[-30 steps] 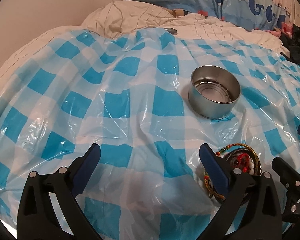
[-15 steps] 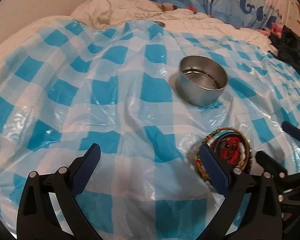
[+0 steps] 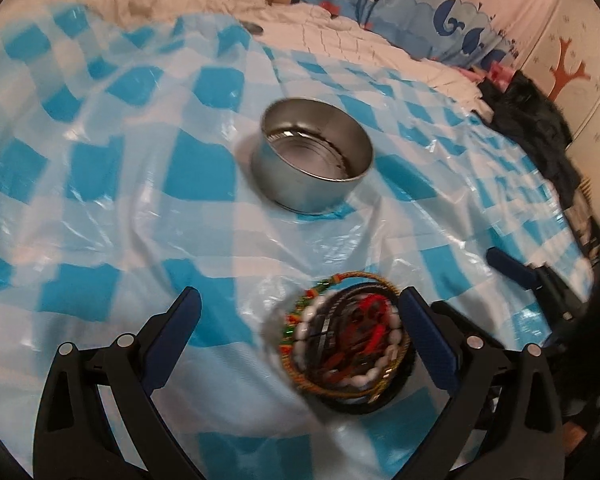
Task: Organize jewelry
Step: 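Move both grippers over the tangled jewelry pile beside the silver tin, then close the left gripper on the beaded bracelets while the right gripper grasps a black bracelet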
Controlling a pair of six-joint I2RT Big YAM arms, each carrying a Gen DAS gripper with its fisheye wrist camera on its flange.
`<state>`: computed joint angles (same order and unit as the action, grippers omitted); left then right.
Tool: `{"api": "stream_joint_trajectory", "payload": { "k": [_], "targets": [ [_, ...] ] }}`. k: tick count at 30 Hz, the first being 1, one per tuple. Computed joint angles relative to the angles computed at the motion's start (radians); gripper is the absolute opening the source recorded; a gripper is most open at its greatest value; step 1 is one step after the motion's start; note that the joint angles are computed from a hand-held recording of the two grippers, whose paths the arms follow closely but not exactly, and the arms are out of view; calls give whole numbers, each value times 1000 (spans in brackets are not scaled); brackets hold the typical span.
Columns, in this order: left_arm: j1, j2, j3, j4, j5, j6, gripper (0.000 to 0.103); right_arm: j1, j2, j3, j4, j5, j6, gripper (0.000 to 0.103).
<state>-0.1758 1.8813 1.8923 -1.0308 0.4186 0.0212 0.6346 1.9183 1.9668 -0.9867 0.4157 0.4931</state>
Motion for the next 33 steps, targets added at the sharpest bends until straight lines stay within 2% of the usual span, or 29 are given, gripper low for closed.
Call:
{"api": "stream_joint_trajectory", "payload": {
  "k": [5, 8, 11, 13, 15, 17, 19, 27, 33],
  "targets": [
    [-1, 46, 57, -62, 55, -16, 95, -10, 10, 17, 5, -5, 0, 96],
    [-5, 53, 67, -78, 49, -4, 93, -17, 20, 33, -3, -15, 4, 96],
    [-8, 58, 79, -98, 47, 13, 77, -22, 32, 49, -23, -16, -5, 96],
    [-4, 61, 87, -117, 61, 20, 60, -23, 36, 51, -31, -17, -5, 96],
    [3, 66, 99, -154, 105, 33, 46, -25, 36, 50, -36, -20, -3, 95],
    [1, 51, 80, -144, 78, 48, 37, -26, 34, 45, -29, -24, 2, 95],
    [7, 41, 73, -146, 86, 60, 22, -26, 32, 42, -27, -26, 3, 95],
    [23, 11, 48, -123, 139, 87, 2, -25, 38, 45, -34, -33, 5, 95],
    [20, 15, 53, -123, 129, 96, 4, -25, 37, 41, -32, -35, 8, 95]
  ]
}}
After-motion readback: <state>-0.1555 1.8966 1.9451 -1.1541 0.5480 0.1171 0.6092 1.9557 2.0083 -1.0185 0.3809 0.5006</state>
